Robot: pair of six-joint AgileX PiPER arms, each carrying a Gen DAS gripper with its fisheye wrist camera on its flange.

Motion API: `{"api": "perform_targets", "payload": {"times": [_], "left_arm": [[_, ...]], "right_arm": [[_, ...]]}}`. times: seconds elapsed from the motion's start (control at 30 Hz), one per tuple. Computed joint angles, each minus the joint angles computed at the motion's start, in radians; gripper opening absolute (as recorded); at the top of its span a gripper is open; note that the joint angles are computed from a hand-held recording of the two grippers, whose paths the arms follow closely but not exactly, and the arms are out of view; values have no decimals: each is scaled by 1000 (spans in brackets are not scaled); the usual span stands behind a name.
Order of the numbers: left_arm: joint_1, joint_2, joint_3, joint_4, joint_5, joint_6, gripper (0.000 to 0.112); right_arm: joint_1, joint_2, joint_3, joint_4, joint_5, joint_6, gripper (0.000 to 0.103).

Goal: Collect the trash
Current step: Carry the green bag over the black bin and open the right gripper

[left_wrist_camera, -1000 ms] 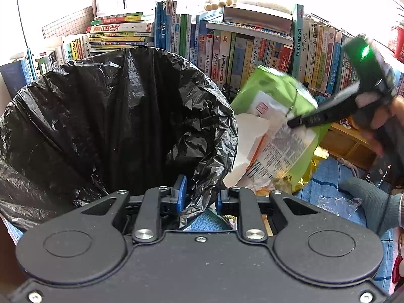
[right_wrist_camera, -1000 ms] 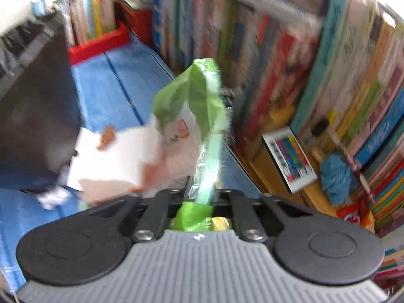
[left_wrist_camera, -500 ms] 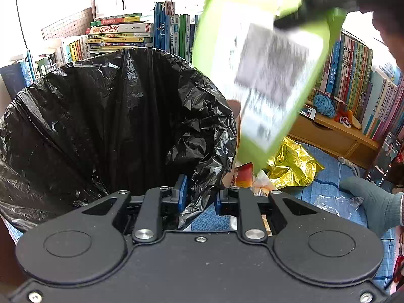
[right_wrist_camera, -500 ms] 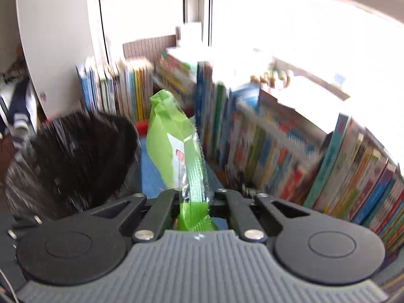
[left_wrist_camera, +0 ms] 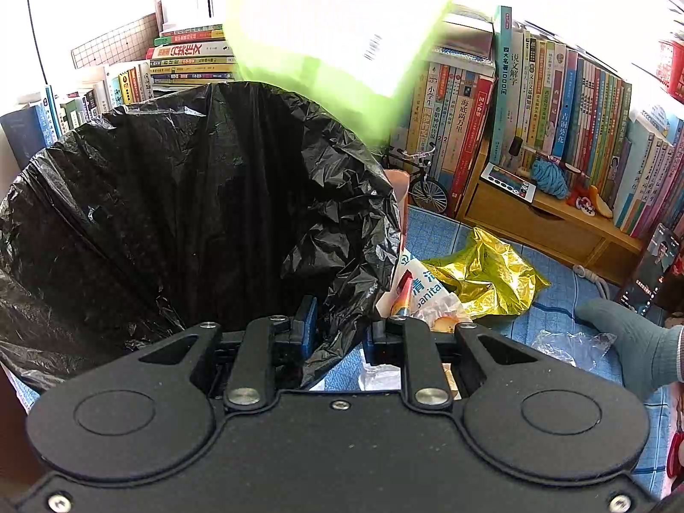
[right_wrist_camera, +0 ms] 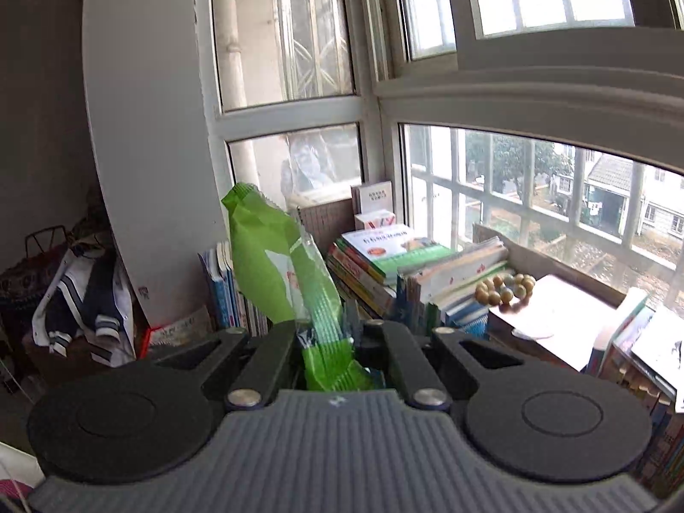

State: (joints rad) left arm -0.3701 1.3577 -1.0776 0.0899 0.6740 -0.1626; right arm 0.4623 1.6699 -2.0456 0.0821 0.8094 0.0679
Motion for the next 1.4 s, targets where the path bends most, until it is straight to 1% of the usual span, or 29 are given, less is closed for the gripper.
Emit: {"api": "perform_targets", "payload": {"times": [0.1,0.23,0.3,0.43,0.57,0.8,0.87,0.9,1.13,1.4], "left_arm": [[0,-3,2,0,1,-5,20],[2,-11,6,-3,2,-4,20],[4,-18,12,-8,0,0,20],[19,-29,22,-35,0,27,21],[27,-33,21,-47,4,42,21],[21,-29,21,-37,2,36,21],[19,-28,21,-33,1,33,21],[19,-28,21,-33,1,33,21],[16,-27,19,-34,1,32,21],[27,-32,26,-53,-1,57,21]], "right_arm": [[4,10,-47,66,2,-24,4],[17,6,-39,131,-27,-53,4],[16,4,-25,162,-55,-70,4],[5,-8,-32,217,-74,-101,4],[5,10,-47,260,-26,-142,4],[44,66,47,245,-6,-152,4],[50,106,52,244,22,-139,4],[54,131,49,239,34,-125,4],[54,324,-75,243,181,-76,4],[74,378,-85,242,238,-113,5]]}}
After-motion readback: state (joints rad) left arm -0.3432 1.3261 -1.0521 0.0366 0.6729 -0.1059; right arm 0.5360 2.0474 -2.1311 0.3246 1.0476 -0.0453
